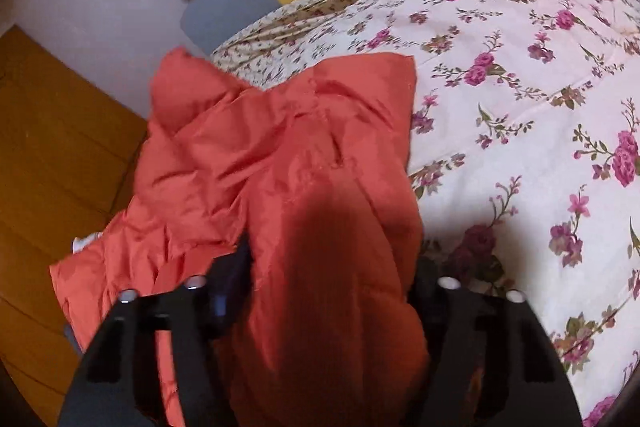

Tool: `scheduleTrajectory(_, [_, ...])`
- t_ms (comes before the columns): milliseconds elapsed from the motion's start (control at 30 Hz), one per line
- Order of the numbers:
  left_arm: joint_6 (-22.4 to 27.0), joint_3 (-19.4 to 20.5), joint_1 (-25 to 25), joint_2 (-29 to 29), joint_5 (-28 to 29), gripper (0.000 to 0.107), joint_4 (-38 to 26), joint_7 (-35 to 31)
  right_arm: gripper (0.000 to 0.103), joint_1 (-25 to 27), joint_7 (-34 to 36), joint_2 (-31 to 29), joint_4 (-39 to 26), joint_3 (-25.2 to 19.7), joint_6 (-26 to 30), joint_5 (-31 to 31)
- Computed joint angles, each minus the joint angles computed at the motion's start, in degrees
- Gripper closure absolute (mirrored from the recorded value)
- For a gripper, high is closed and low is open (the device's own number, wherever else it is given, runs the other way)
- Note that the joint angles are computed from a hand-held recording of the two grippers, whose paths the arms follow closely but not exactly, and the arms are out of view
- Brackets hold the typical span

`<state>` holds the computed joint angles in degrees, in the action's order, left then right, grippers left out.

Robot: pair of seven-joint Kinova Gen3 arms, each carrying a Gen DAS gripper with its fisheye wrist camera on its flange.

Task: Fold large clothes

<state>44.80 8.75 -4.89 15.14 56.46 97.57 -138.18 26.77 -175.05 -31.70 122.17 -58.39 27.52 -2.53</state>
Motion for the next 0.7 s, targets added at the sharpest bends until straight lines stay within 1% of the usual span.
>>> scheduleTrajectory(33, [-1.43,-0.43,1.29,-0.68,-0.80,0.016,0.59,-0.67,0.052,-0.57,0.01,-0.25,0.37,0.28,-0.28,-0.20])
scheduleTrajectory(67, [-1.93,-0.32,1.51,-1.20,-0.66,0.024,1.16,-1.30,0.055,-1.43,-0.36,-0.66,0.89,0.62,-0.62,-0.36])
scheduleTrajectory(100, [-1.50,0.33,0.67,-1.40,-0.32,0.027,1.51,-1.62,0.057,-3.35,0.15,-0.40,1.66,2.02,-1.79,-1.30])
scheduleTrajectory(167, [0.57,-0.02,-0.39,-1.80,0.97,0.042,2.31,-2.98,0.059,-5.14,-0.65,-1.98,2.33,2.80,-1.59,-2.26])
scheduleTrajectory(200, [1.98,-0.34,-1.03,-2.31,1.43,0.045,2.96,-3.91,0.059,-5.15,-0.96,-2.42,2.06,2.44,-1.34,-2.58])
scheduleTrajectory(267, [4.14,-1.19,-1.60,-3.72,1.77,0.053,4.33,-4.99,0.059,-7.21,-1.51,-4.59,2.27,3.09,-0.03,-3.79])
scheduleTrajectory(433, [7.62,-3.85,-1.72,-8.05,2.92,0.053,9.19,-8.38,0.059,-11.39,-2.21,-10.66,1.56,4.62,5.97,-7.02])
scheduleTrajectory(500, [9.95,-5.34,-2.16,-9.84,3.76,0.053,11.39,-9.99,0.059,-13.36,-2.57,-14.02,1.15,5.26,9.37,-8.79])
scheduleTrajectory(600, [12.97,-7.62,-2.64,-12.89,4.26,0.053,14.82,-12.34,0.059,-14.48,-2.20,-17.63,0.04,5.85,13.36,-11.11])
scheduleTrajectory(700, [14.35,-9.36,-2.33,-15.73,3.93,0.053,17.43,-13.91,0.058,-14.35,-1.65,-20.96,-1.33,5.91,17.44,-13.28])
